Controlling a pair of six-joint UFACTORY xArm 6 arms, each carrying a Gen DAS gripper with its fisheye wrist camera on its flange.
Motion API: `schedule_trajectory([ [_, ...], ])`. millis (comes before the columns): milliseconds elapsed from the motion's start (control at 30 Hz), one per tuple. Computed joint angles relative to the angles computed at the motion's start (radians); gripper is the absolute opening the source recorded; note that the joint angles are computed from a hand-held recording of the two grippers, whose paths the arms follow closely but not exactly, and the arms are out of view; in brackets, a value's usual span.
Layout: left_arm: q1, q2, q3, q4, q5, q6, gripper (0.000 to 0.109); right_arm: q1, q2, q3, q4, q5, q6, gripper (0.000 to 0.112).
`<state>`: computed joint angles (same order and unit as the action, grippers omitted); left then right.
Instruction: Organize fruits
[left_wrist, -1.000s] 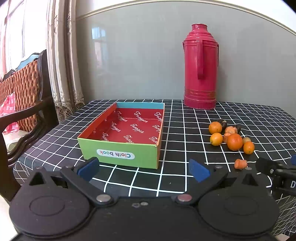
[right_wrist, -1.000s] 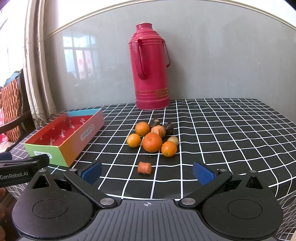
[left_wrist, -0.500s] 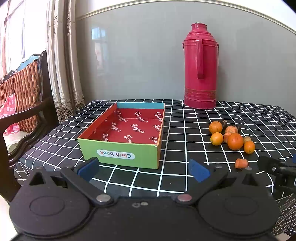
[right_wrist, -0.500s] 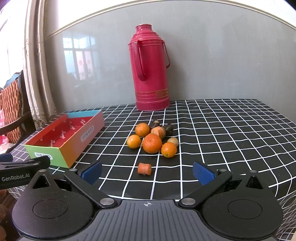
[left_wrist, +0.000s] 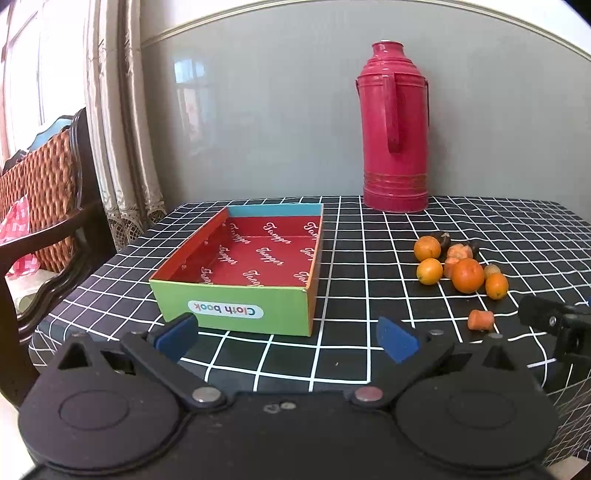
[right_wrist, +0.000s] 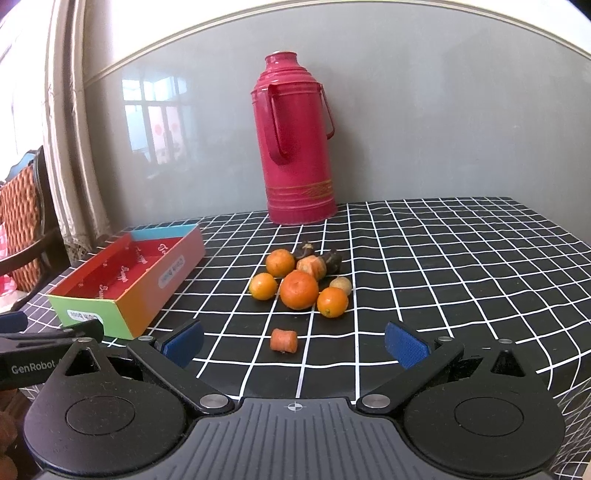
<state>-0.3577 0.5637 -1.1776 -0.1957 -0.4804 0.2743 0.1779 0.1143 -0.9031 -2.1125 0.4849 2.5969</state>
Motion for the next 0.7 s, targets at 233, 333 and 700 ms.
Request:
schedule_trajectory([
  [233, -0.033, 0.017, -0.018, -0.066, -0.009, 0.098, 0.097, -0.015, -0.011, 0.016, 0.025, 0.008, -0.001, 0.103],
  [333, -0.046, 0.025, -0.023, -0.055, -0.012, 0.133, 0.097, -0.019, -0.029, 0.040, 0.048, 0.041, 0.012, 0.103],
  [700, -0.074, 0.092, -0.085, 0.164, -0.014, 0.099, 0.097, -0.022, -0.123, 0.166, 0.240, 0.234, -0.006, 0.103],
])
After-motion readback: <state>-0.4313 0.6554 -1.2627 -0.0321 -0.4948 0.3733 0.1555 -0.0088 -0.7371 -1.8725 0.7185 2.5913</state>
